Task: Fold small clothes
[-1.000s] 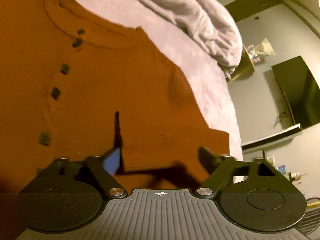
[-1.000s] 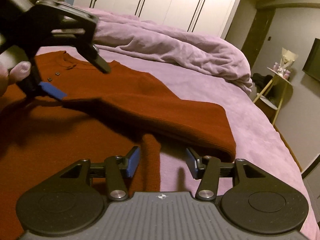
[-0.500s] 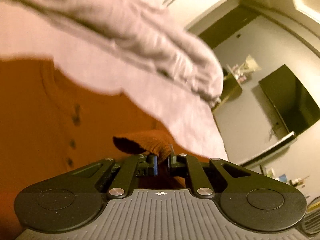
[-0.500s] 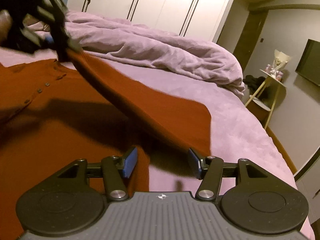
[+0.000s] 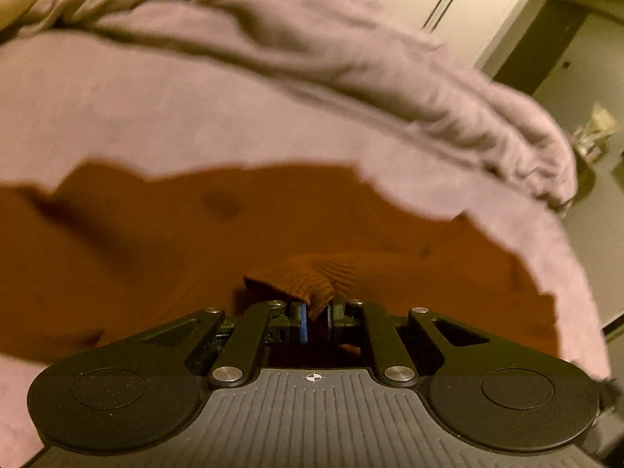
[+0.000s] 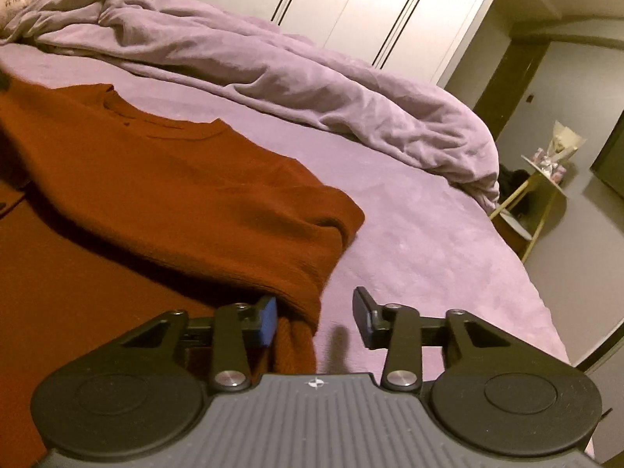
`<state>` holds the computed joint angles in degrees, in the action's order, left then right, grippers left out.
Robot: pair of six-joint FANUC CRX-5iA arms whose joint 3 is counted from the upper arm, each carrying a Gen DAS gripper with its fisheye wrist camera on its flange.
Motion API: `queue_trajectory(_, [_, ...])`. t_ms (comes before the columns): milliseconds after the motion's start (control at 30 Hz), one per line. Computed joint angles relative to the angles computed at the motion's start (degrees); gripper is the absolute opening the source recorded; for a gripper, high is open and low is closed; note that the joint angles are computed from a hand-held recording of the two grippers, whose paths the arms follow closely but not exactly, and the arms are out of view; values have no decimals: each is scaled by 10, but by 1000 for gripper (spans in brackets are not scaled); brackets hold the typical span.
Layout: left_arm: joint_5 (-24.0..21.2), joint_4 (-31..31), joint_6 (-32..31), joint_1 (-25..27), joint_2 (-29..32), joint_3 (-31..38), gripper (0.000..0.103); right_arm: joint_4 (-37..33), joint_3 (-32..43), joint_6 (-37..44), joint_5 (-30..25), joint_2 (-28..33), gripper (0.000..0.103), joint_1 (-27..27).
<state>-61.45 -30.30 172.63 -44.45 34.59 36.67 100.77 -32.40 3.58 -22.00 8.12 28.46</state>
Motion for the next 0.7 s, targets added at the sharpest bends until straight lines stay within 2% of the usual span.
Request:
queue_trajectory(100, [55,9,31,6,-20,-55,13,57,2,-10,-26,12,37,6])
queue_trajectory(133, [70,1,47,6,-25,-64,16,76,4,-6,-35,18,36,9])
queue_trajectory(200, [100,-2,65,10,-33,-82,19,68,12,24,-52,32,26,21])
queue_trajectory(267, [109,8,63,16,-32,-86,9,58,19,42,-62,42,18,27])
queue_trajectory(333, [94,-3,64,13,-30,-76,8,59,23,44,-68,45,14,29])
queue_trajectory(400, [80,-44,75,-1,-32,-65,8,77,22,25,-74,43,13,27])
queue_trajectory(500, [49,-121,92,-26,-34,-45,8,209,5,-50,-115,39,12,14])
queue_trajectory(567, [28,-136,89,-30,-33,-40,8,252,-1,-53,-131,45,11,13])
queue_trajectory(700, [26,-54,38,-1,-22,-50,8,151,6,23,-139,65,11,41])
